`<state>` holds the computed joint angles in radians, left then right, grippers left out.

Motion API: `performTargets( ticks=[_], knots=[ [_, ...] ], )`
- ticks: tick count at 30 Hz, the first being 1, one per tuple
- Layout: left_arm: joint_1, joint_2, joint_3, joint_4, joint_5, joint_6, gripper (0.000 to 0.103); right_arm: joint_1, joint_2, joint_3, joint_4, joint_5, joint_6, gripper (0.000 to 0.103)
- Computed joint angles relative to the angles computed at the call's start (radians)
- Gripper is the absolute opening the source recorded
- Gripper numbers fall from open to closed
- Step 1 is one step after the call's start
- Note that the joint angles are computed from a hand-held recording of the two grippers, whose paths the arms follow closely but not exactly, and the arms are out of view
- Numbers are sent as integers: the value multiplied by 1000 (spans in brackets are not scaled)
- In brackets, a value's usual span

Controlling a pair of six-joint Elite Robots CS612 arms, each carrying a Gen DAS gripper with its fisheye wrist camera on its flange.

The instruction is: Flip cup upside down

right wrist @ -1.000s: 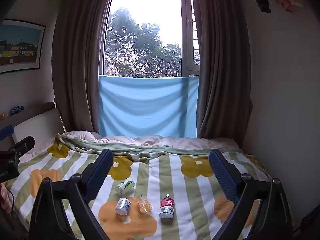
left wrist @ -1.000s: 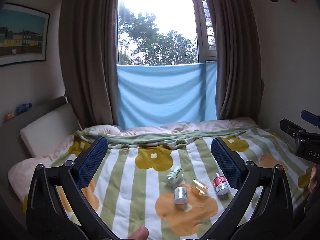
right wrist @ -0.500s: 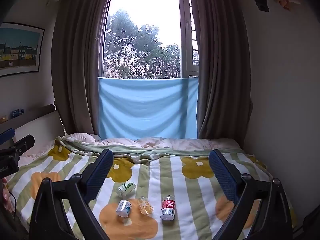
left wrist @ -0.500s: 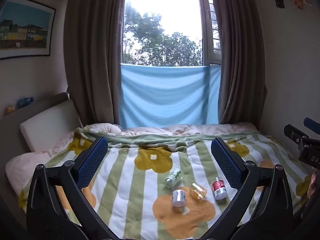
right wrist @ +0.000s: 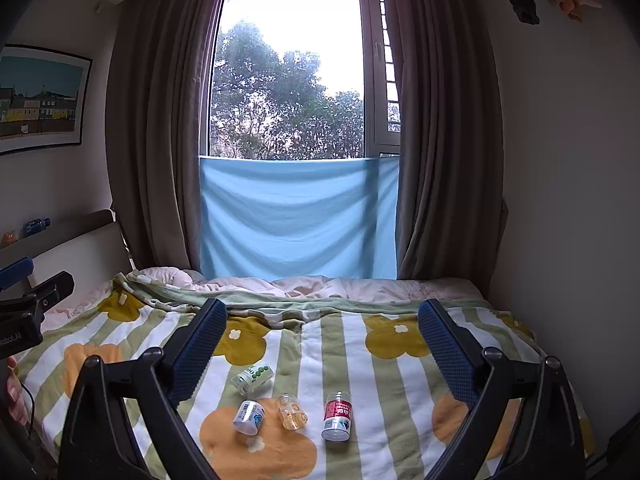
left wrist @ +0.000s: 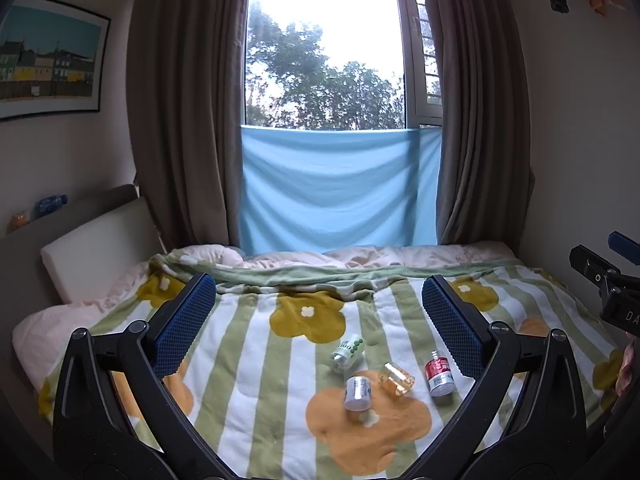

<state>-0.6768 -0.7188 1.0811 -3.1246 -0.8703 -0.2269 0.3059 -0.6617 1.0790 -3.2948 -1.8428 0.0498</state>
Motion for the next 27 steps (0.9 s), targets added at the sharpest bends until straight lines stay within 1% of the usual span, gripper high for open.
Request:
performTargets(
  ticks=[12,20,27],
  knots=[
    [-3,1,8,-24,5,23,103,0,2,-6,-2,8,-1,96],
    [-2,0,8,-15,1,7,103,-2,0,1,-14,5,-16,96],
    [-4,-3,13,-27,7,8,103,0,-2,4,-20,3,-15,96]
  ],
)
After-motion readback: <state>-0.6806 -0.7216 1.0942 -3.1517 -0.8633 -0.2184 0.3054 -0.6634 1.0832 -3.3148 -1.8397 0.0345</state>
